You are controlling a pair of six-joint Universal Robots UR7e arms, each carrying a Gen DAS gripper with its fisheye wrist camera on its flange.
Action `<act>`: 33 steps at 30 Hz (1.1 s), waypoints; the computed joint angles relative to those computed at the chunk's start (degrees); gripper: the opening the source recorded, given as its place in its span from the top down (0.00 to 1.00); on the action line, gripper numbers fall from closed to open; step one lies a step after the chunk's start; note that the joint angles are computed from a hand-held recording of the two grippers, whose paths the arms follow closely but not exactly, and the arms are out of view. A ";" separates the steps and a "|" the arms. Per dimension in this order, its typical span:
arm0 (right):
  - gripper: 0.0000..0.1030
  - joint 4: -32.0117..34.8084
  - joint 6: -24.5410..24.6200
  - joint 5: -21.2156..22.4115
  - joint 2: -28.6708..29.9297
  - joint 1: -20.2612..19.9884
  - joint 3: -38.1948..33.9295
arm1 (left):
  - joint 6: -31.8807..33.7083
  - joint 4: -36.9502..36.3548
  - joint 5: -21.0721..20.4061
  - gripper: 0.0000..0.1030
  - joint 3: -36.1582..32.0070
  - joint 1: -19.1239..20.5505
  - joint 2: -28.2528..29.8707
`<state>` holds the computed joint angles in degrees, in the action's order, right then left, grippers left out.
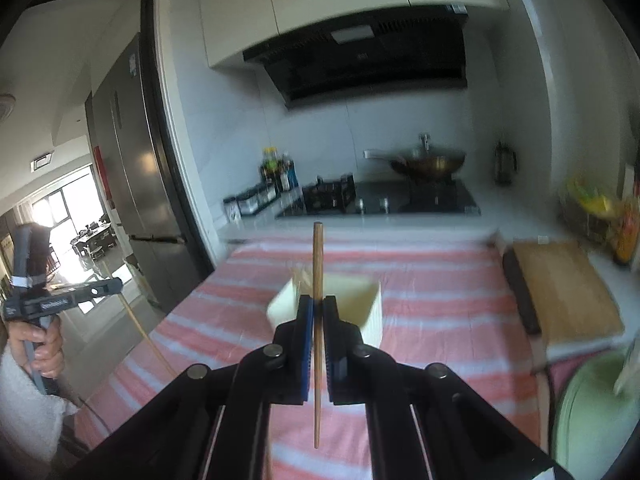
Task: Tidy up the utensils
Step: 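Carry the chopstick with the left tool to the caddy while the right tool carries its chopstick there, then release both chopsticks into the cream caddy by opening both tools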
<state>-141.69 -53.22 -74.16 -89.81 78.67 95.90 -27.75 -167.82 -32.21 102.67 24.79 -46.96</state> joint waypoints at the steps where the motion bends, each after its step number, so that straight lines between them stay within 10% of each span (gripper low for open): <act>1: 0.95 -1.26 0.48 0.25 1.21 0.97 -1.15 | 2.93 -2.15 0.32 0.97 -1.95 0.19 0.79; 10: 0.95 -13.03 2.94 1.04 13.32 6.23 -8.76 | 23.46 -13.26 2.67 0.97 -25.09 5.52 14.93; 20: 0.95 -7.19 -1.39 -12.45 25.64 6.74 -15.28 | 5.39 15.14 -8.45 0.96 -37.56 15.57 23.24; 22: 0.94 -6.17 0.23 -13.65 26.81 6.42 -16.22 | 4.28 17.24 -9.00 0.92 -37.71 16.16 24.09; 26: 0.61 -5.98 4.82 -9.42 23.62 4.56 -13.31 | 2.43 16.52 -9.01 0.42 -30.46 14.72 21.04; 33: 0.50 -8.77 -5.88 -10.01 9.90 -2.38 3.48 | -11.47 22.43 -8.96 0.24 -8.84 8.46 13.32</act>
